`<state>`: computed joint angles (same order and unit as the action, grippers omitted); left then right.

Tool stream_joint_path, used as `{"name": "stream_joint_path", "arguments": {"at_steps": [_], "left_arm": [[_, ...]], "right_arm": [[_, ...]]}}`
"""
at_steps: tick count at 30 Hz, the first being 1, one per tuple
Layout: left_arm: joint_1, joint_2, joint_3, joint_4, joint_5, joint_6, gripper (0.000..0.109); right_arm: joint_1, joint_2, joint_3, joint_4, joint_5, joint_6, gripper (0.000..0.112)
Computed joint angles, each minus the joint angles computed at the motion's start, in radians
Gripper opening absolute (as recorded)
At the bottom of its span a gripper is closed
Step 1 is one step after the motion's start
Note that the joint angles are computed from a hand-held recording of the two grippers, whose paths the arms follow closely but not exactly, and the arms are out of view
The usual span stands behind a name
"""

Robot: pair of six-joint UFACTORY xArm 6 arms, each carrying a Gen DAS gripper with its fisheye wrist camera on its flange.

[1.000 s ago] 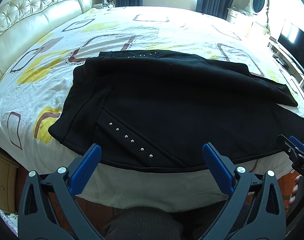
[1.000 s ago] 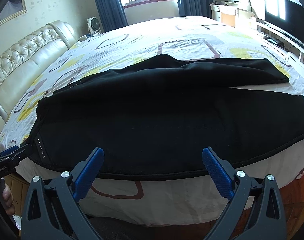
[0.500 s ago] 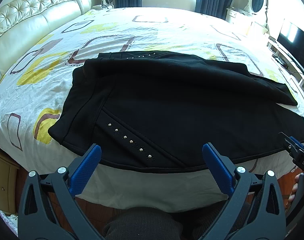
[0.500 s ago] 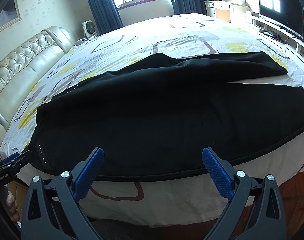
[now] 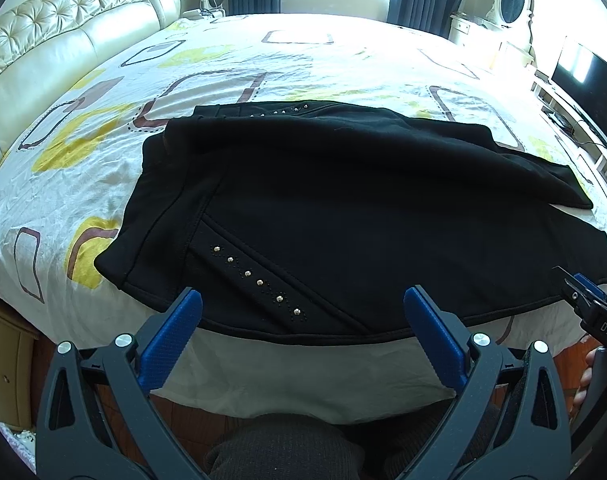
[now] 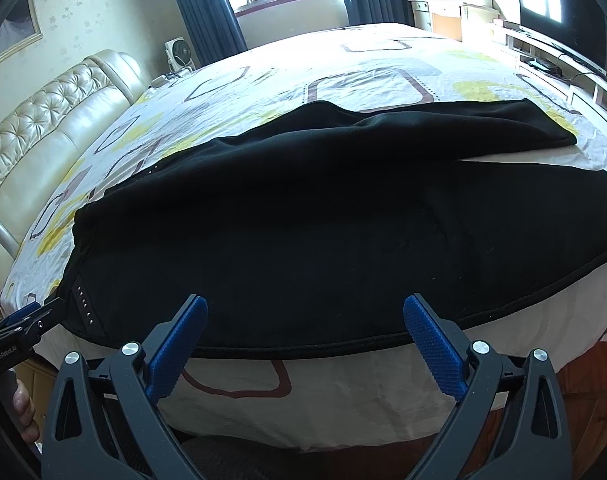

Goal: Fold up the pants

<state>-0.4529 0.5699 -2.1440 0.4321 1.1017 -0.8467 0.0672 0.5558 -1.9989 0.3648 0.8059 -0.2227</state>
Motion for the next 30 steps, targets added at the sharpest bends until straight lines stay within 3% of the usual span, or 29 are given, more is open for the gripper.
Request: {"name": "stream_joint_path", "arguments": {"at_steps": [30], "left_arm": [[0.001,-0.001,-0.001,-0.009,0.003,0.004,0.101]], "right_arm": [[0.006,0.006,-0.016,0.014,0.031,-0.006,0.098]]}}
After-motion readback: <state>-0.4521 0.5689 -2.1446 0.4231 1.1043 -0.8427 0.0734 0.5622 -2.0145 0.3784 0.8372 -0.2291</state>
